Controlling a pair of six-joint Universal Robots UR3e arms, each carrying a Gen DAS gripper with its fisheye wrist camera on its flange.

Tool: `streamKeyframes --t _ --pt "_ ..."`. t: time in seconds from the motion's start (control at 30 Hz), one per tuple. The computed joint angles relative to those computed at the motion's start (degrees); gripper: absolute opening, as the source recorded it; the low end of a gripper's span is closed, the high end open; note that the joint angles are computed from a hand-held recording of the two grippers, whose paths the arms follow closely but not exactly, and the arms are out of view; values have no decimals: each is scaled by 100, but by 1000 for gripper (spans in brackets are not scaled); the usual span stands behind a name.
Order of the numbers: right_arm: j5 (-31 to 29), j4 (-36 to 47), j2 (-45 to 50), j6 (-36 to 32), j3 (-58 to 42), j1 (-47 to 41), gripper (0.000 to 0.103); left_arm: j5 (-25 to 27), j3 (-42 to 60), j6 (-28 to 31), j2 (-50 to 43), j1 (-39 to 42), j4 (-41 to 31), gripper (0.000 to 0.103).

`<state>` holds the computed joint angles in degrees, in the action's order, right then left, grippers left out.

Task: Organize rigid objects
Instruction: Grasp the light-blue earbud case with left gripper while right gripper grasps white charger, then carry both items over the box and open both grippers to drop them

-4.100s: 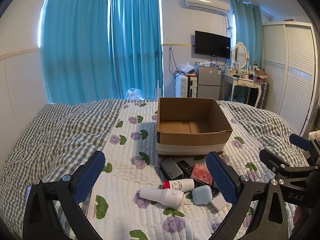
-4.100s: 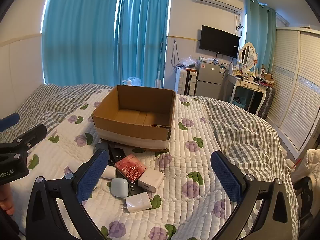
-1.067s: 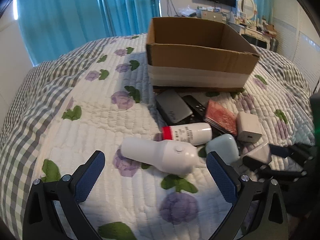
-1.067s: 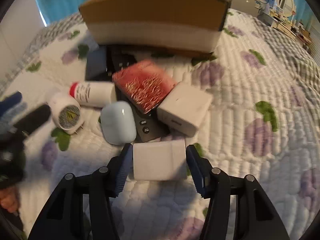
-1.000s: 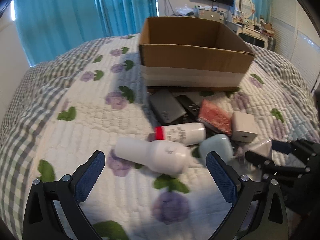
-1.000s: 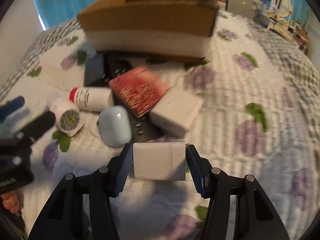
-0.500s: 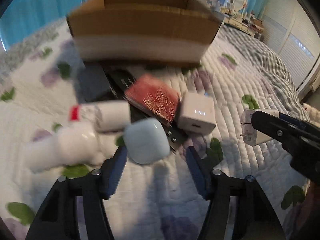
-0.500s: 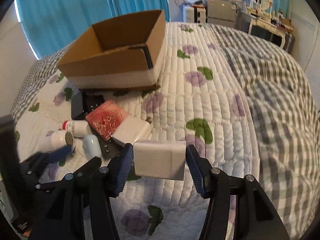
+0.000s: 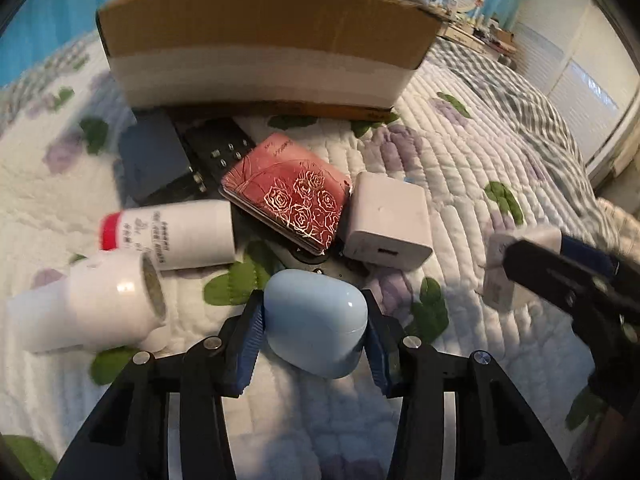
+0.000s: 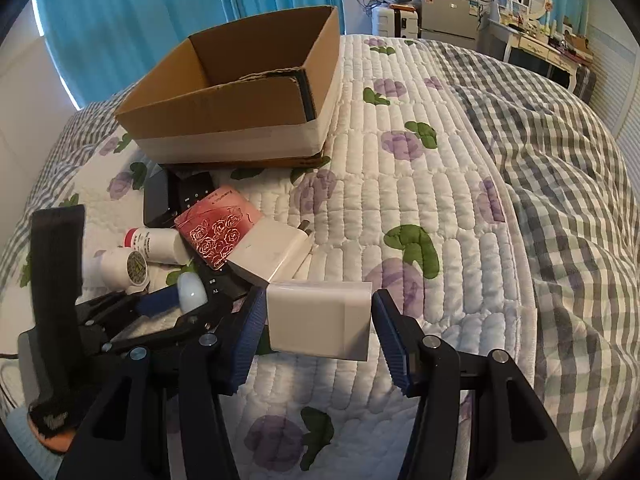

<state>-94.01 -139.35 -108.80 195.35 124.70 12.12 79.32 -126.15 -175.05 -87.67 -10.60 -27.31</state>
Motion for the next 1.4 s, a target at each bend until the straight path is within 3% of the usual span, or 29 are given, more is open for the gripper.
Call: streamKeyframes --t 0.1,0.27,0.37,0.57,0.73,0.93,1.23,1.4 --pt "-296 44 35 134 -172 298 54 53 -220 113 552 59 -38 46" --pt "-710 386 54 278 -705 680 54 -43 -29 436 1570 535 -798 46" --pt "-929 675 149 171 -1319 848 54 -433 406 753 2000 1088 -1373 46" --pt "-1059 1114 881 -409 -3275 812 54 -634 2116 836 1222 1293 -1577 46" --pt "-581 812 1962 -735 -4623 279 54 -196 3938 713 -433 918 -1328 46" --pt "-379 377 3016 -931 -5135 -67 54 95 5318 688 -2153 577 -1351 46" --pt "-32 -293 3742 -1116 -4822 -343 54 251 5206 762 -2933 462 -827 48" --pt "111 -264 3940 -1107 -5077 -412 54 211 4906 693 -2909 556 -370 64"
